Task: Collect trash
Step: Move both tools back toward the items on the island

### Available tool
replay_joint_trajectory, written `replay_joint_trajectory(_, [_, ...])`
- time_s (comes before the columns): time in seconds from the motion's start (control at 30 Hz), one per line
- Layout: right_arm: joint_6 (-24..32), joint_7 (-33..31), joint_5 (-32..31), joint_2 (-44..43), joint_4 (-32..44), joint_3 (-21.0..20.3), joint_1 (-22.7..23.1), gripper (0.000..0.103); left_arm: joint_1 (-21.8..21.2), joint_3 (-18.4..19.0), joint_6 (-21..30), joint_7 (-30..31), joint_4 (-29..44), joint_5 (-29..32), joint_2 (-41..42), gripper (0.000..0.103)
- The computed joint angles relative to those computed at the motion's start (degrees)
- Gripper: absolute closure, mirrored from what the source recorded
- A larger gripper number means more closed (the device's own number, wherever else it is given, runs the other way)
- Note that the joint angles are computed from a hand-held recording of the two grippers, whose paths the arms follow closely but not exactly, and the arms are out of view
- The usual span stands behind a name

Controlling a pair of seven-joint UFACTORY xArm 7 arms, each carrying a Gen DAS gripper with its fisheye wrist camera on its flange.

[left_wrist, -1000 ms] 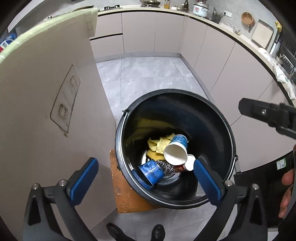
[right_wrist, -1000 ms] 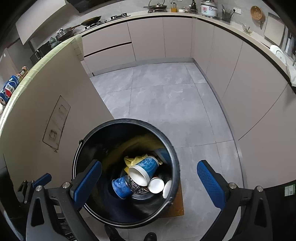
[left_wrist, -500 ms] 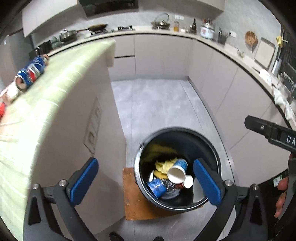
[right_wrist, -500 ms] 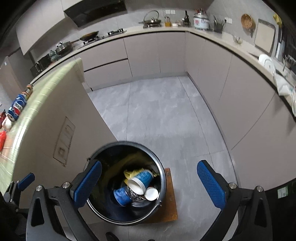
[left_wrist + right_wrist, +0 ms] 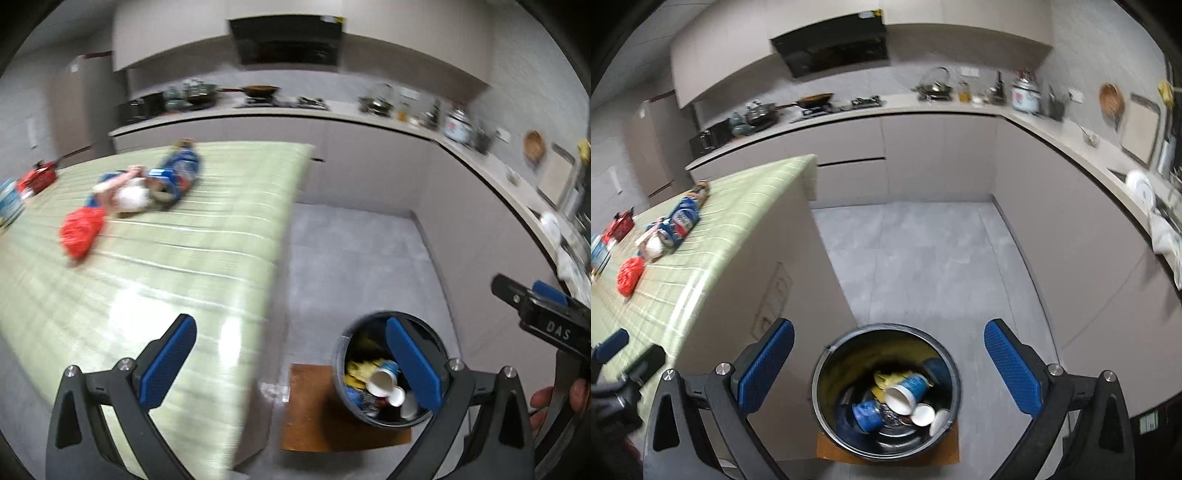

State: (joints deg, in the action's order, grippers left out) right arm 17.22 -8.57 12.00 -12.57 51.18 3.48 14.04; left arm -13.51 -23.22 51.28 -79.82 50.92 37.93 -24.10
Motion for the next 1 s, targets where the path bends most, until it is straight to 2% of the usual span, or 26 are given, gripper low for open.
replay_joint_trajectory(0.07, [0.24, -1.03, 1.56, 0.34, 0.84, 0.3, 1.71, 0.0, 0.57, 1.21, 1.44, -0.51, -3.26, -0.49, -4.6, 0.0])
replay_joint_trajectory(0.13, [2.88, -0.71, 1.37, 1.17, 2.75, 1.33, 2.46, 0.0, 1.61, 2.1, 2.05, -0.6, -6.28, -1.28, -8.92, 0.0])
replay_joint_trajectory(0.23, [1.72, 3.69, -3.68, 0.98, 3.06, 4.61, 2.25, 0.0, 3.58, 3.0, 3.45, 0.5, -10.17, -3.18, -14.97, 0.0])
replay_joint_trajectory(0.4, [0.41, 4.25, -3.96, 1.85, 4.73, 6.31, 6.1, 0.0, 6.95, 2.55, 6.56, 2.71, -14.97, -5.82, -24.11, 0.0])
replay_joint_trajectory(0.6, [-0.72, 2.84, -2.41, 4.62, 8.11, 8.03, 10.8, 0.0, 9.91, 3.5, 7.24, 6.47, -20.06, -8.31, -33.14, 0.0])
replay_joint_trajectory(0.77, [-0.45, 7.71, -6.37, 9.96, 13.97, 10.64, 12.52, 0.0, 12.93, 6.43, 3.61, 10.78, -23.48, -9.61, -36.17, 0.0])
replay_joint_trajectory(0.87, [0.33, 14.1, -12.75, 14.4, 19.12, 11.34, 13.7, 0.0, 15.85, 8.84, -0.84, 13.72, -25.26, -9.58, -35.88, 0.001])
replay_joint_trajectory(1.0, [2.42, 20.13, -18.8, 20.3, 26.63, 10.46, 16.34, 0.0, 20.08, 11.34, -7.02, 17.26, -26.11, -10.14, -32.95, 0.007])
